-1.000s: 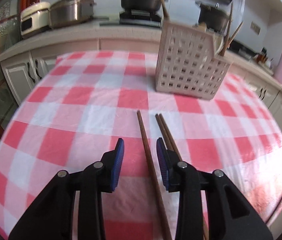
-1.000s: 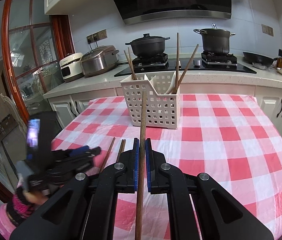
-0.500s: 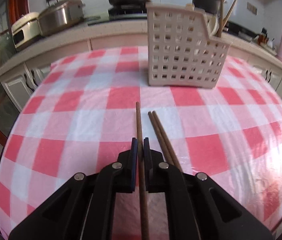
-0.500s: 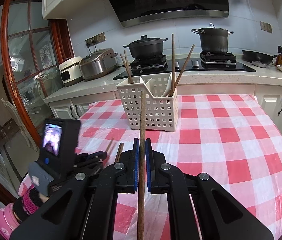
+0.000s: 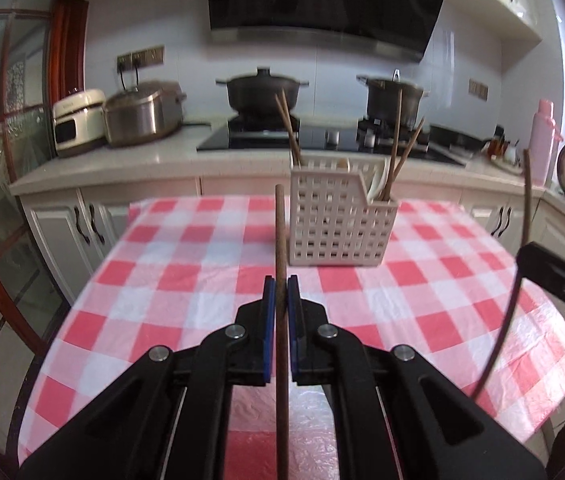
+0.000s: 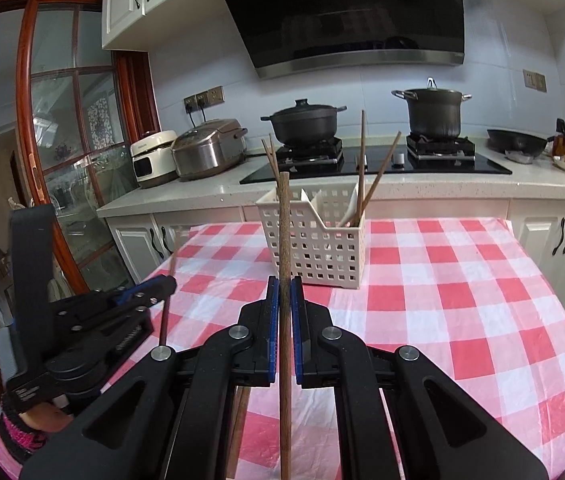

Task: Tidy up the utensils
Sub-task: 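Lift both held chopsticks upright and carry them toward the white basket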

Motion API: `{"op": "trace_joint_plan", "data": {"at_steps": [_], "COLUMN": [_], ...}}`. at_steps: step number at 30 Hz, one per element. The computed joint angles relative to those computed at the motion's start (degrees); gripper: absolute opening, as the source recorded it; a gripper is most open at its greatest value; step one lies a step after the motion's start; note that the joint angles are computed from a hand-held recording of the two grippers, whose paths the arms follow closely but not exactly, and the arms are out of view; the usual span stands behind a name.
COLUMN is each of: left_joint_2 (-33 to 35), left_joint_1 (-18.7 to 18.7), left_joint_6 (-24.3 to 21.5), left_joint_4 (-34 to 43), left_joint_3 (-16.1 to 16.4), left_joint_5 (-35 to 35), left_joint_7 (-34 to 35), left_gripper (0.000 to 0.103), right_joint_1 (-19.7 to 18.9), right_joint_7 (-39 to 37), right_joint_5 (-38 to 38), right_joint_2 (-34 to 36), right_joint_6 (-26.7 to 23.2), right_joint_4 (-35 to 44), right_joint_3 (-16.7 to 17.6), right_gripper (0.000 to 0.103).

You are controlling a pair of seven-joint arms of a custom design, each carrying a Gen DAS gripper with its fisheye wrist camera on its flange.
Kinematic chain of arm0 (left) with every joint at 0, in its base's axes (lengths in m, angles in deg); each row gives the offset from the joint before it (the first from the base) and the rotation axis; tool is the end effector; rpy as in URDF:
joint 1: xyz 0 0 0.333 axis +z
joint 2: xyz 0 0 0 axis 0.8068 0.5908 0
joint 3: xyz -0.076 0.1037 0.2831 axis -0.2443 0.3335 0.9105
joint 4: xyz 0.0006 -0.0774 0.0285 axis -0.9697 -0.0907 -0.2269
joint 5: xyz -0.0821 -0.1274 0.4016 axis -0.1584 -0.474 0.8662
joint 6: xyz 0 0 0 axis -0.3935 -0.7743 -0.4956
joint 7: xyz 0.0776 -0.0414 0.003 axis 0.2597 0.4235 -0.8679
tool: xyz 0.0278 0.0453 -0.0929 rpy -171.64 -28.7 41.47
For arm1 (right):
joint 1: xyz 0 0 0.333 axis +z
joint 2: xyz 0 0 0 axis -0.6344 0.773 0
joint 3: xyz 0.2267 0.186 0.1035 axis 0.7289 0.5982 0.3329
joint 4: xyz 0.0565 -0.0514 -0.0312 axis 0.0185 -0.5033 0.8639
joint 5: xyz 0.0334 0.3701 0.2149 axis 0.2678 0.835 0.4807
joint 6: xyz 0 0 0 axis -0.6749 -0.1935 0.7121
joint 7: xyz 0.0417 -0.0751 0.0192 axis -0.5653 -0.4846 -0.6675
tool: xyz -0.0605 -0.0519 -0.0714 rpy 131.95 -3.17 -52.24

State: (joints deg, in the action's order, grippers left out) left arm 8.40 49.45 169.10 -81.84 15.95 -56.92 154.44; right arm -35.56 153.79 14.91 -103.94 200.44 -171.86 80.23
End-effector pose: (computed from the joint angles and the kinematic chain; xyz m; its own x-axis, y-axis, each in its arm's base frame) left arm 0.5077 -0.2153 0.5796 -0.2967 -0.9541 0.0406 -0.4711 0.1093 -0.8753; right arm 0.4239 0.1926 0.6027 0.0524 -0.9850 -0.1647 -0.4231 0.1275 -0.8970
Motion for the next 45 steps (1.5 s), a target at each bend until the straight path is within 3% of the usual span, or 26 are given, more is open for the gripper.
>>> {"op": "trace_joint_plan", "data": {"at_steps": [8, 10, 31, 45], "left_joint_2": [-3.9, -4.9, -8.0, -7.1], "left_joint_1": [-10.5, -11.4, -7.5, -10.2], "left_joint_6": [7.3, 7.9, 14.1, 14.1], "left_joint_4": [-4.9, -5.7, -9.5, -8.1], "left_joint_3": [9.4, 10.0, 4.6, 7.0], "left_joint_5": [-10.2, -11.8, -14.6, -14.1], "left_joint_7": [9.3, 11.1, 14.1, 15.4], "left_gripper": [0.006, 0.006, 0.006, 0.006], "right_joint_1": [-0.9, -1.2, -1.5, -2.4], "right_joint_7": [0.5, 0.8, 1.2, 0.8], "right_joint_5": [-1.0, -1.4, -2.8, -4.1], "right_joint_2": [-0.8, -0.6, -1.2, -0.2], "right_joint_6": [-0.3, -0.2, 0.0, -0.3], "right_joint_4": [0.3, 0.6, 0.6, 2.3], "right_joint_3": [1.4, 1.8, 2.1, 2.7], "right_gripper": [0.006, 0.006, 0.006, 0.006]}}
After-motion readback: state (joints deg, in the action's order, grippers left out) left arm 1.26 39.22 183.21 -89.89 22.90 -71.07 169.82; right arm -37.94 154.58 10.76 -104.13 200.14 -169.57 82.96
